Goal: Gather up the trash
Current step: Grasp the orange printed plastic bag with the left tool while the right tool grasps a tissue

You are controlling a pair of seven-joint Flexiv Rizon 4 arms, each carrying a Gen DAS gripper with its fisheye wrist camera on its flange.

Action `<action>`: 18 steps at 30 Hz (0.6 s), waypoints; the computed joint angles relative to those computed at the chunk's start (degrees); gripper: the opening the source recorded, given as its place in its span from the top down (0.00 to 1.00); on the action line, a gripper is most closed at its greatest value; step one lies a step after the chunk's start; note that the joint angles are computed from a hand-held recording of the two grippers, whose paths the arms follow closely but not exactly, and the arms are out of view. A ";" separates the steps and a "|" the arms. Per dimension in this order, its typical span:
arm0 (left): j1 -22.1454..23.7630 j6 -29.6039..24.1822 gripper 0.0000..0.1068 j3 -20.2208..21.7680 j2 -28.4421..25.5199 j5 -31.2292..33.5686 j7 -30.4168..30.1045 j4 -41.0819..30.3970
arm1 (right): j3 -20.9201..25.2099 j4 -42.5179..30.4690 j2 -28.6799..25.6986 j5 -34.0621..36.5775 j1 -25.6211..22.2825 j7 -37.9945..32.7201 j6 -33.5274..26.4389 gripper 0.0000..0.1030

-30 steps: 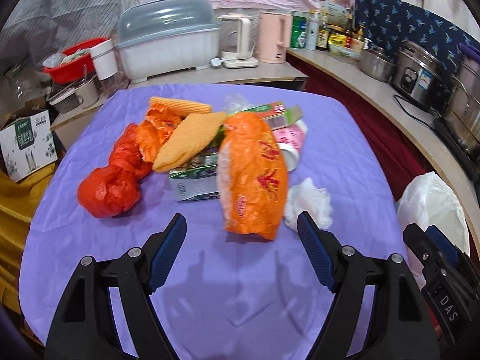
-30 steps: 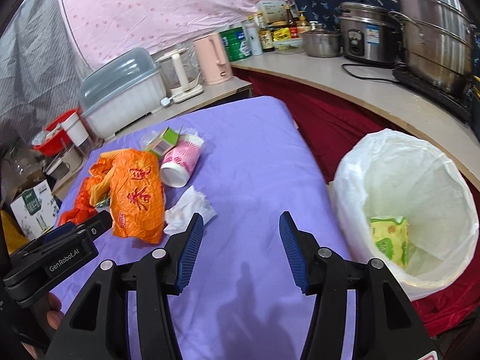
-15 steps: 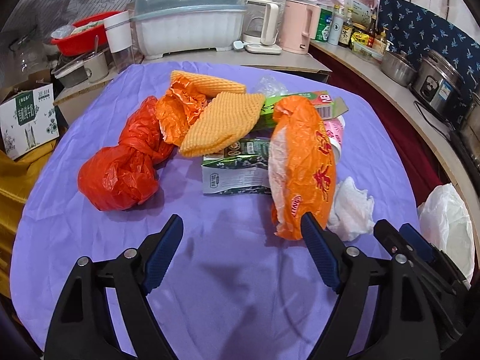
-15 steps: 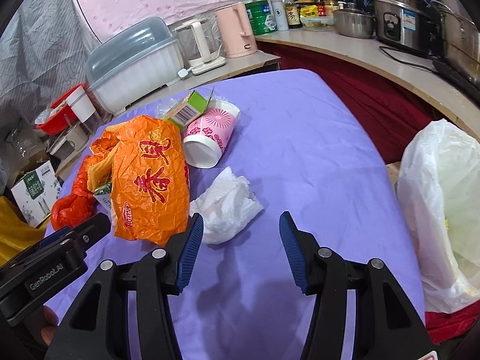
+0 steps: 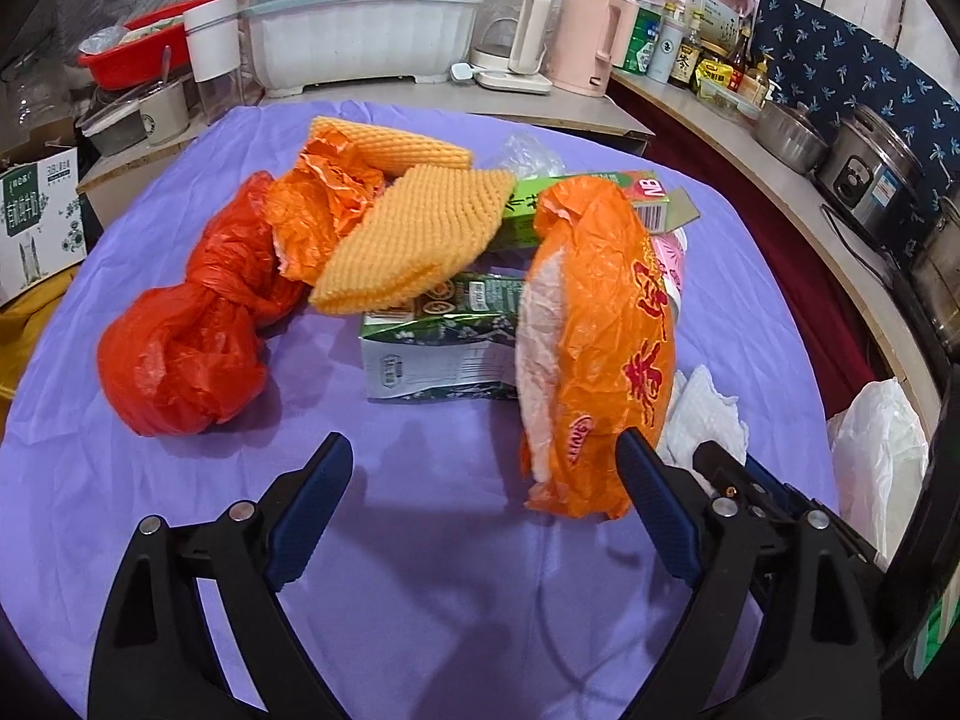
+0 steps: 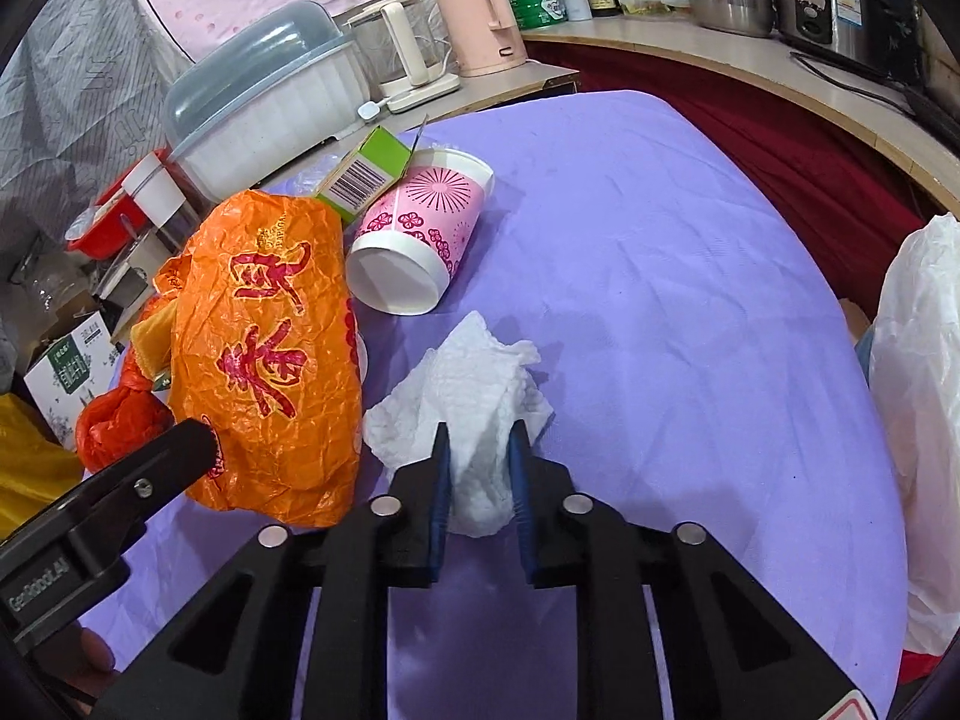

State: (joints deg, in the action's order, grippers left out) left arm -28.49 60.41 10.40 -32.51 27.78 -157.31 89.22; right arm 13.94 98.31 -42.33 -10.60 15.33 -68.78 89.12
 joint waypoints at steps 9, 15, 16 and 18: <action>0.43 0.74 0.25 -0.36 -3.18 -1.93 1.71 -3.35 | -0.53 2.56 1.62 0.66 -0.74 0.59 2.44 0.91; 0.60 2.37 0.60 -0.94 -4.72 -4.20 4.72 -4.91 | -0.29 3.83 2.25 0.89 -1.60 1.58 3.22 0.91; 0.50 2.68 0.64 -0.94 -4.72 -4.44 5.33 -4.88 | -0.28 4.16 2.44 0.93 -1.71 1.74 3.46 0.91; -0.31 2.33 0.69 -0.31 -4.62 -4.56 5.51 -5.10 | -0.03 4.79 2.81 0.93 -2.09 1.93 3.85 0.91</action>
